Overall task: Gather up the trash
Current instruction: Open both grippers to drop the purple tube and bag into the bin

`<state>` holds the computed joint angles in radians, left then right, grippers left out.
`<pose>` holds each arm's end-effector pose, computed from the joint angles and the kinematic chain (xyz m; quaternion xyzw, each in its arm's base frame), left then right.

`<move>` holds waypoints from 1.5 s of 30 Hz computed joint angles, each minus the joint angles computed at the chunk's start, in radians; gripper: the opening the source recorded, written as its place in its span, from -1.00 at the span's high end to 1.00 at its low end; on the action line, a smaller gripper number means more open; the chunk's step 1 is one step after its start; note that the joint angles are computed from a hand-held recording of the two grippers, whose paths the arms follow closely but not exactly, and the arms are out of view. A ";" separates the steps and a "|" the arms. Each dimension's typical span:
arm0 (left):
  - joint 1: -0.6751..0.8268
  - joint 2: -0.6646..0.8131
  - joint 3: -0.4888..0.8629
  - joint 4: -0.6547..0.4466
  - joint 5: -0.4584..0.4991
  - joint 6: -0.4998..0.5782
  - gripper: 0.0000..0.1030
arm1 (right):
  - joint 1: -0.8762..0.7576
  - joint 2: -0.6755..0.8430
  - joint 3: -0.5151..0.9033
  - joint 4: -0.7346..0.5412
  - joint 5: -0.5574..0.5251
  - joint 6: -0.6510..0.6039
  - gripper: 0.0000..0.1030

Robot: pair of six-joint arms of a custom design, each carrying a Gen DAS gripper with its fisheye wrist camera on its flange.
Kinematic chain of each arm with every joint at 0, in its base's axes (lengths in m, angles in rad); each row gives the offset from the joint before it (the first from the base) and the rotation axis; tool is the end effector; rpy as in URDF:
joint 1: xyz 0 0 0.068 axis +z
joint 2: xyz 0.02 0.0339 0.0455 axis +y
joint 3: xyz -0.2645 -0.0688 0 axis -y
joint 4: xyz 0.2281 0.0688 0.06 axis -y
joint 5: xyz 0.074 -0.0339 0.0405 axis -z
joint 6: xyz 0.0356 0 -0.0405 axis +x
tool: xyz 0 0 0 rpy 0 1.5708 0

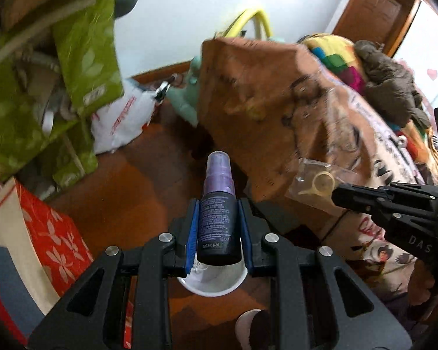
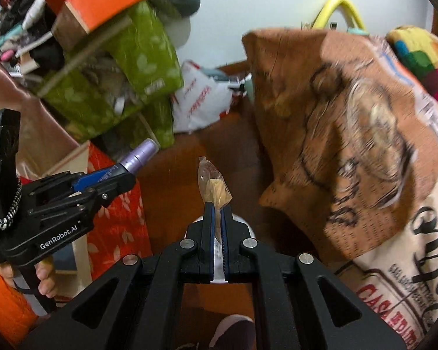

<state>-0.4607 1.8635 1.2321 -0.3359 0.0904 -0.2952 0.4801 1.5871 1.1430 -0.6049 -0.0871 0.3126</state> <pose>0.3371 -0.1709 0.1904 0.0922 0.9495 -0.1497 0.2600 0.2741 0.1462 0.2392 -0.0919 0.9609 0.1383 0.2215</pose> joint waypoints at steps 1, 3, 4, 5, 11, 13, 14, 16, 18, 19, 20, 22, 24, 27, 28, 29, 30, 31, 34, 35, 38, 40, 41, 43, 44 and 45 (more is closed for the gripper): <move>0.009 0.014 -0.015 0.013 0.012 -0.009 0.51 | 0.000 0.021 -0.007 0.013 -0.016 0.006 0.93; 0.019 0.041 -0.038 0.033 0.027 -0.025 0.51 | -0.001 0.066 -0.013 0.033 -0.039 0.012 0.93; 0.025 0.059 -0.054 0.048 0.030 -0.034 0.51 | 0.005 0.094 -0.016 0.047 -0.046 0.017 0.93; 0.032 0.075 -0.063 0.060 0.032 -0.037 0.51 | 0.008 0.119 -0.012 0.051 -0.055 0.017 0.93; 0.055 0.142 -0.121 0.116 0.050 -0.071 0.51 | 0.040 0.263 0.032 0.043 -0.092 0.012 0.92; 0.060 0.161 -0.144 0.142 0.061 -0.086 0.51 | 0.045 0.300 0.049 0.035 -0.106 0.008 0.92; 0.062 0.171 -0.153 0.153 0.068 -0.096 0.51 | 0.042 0.311 0.051 0.035 -0.111 0.005 0.92; 0.066 0.190 -0.158 0.164 0.079 -0.111 0.51 | 0.042 0.325 0.057 0.037 -0.115 0.000 0.92; 0.070 0.210 -0.153 0.169 0.089 -0.118 0.51 | 0.033 0.341 0.072 0.021 -0.130 -0.009 0.91; 0.070 0.218 -0.151 0.173 0.093 -0.123 0.51 | 0.024 0.361 0.089 0.002 -0.155 -0.012 0.88; 0.069 0.225 -0.148 0.175 0.098 -0.126 0.51 | 0.016 0.376 0.103 -0.016 -0.176 -0.013 0.82; 0.061 0.236 -0.140 0.174 0.100 -0.129 0.51 | 0.001 0.390 0.109 -0.028 -0.196 -0.006 0.67; 0.052 0.247 -0.125 0.166 0.099 -0.127 0.51 | -0.001 0.379 0.095 -0.023 -0.184 -0.004 0.47; 0.033 0.271 -0.088 0.144 0.101 -0.120 0.51 | 0.006 0.353 0.076 -0.016 -0.149 -0.008 0.34; 0.023 0.278 -0.073 0.135 0.095 -0.117 0.51 | 0.009 0.344 0.073 -0.019 -0.137 -0.012 0.34; 0.014 0.283 -0.060 0.126 0.089 -0.113 0.51 | 0.012 0.335 0.069 -0.022 -0.126 -0.017 0.34; 0.004 0.288 -0.043 0.112 0.085 -0.109 0.51 | 0.015 0.326 0.065 -0.025 -0.115 -0.025 0.34; -0.001 0.292 -0.030 0.101 0.086 -0.106 0.50 | 0.019 0.315 0.061 -0.027 -0.102 -0.032 0.34; -0.019 0.298 0.001 0.067 0.079 -0.103 0.43 | 0.024 0.288 0.051 -0.032 -0.067 -0.053 0.34; -0.024 0.295 0.004 0.064 0.073 -0.103 0.43 | 0.022 0.280 0.046 -0.034 -0.065 -0.060 0.34; -0.041 0.273 0.006 0.043 0.045 -0.097 0.43 | 0.025 0.248 0.033 -0.037 -0.056 -0.069 0.34; -0.047 0.246 -0.003 0.035 0.035 -0.097 0.43 | 0.031 0.219 0.023 -0.037 -0.032 -0.077 0.34; -0.048 0.235 -0.005 0.030 0.033 -0.097 0.43 | 0.033 0.206 0.019 -0.040 -0.026 -0.080 0.34; -0.053 0.202 -0.014 0.018 0.017 -0.101 0.43 | 0.032 0.175 0.008 -0.045 -0.020 -0.081 0.34; -0.056 0.185 -0.018 0.012 0.009 -0.104 0.43 | 0.030 0.159 0.002 -0.049 -0.021 -0.082 0.34; -0.060 0.166 -0.024 0.008 0.002 -0.107 0.43 | 0.028 0.138 -0.004 -0.053 -0.020 -0.083 0.34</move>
<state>-0.5206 2.0293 1.2080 -0.3280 0.0922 -0.4026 0.5077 1.7254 1.1393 -0.6574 -0.1072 0.2294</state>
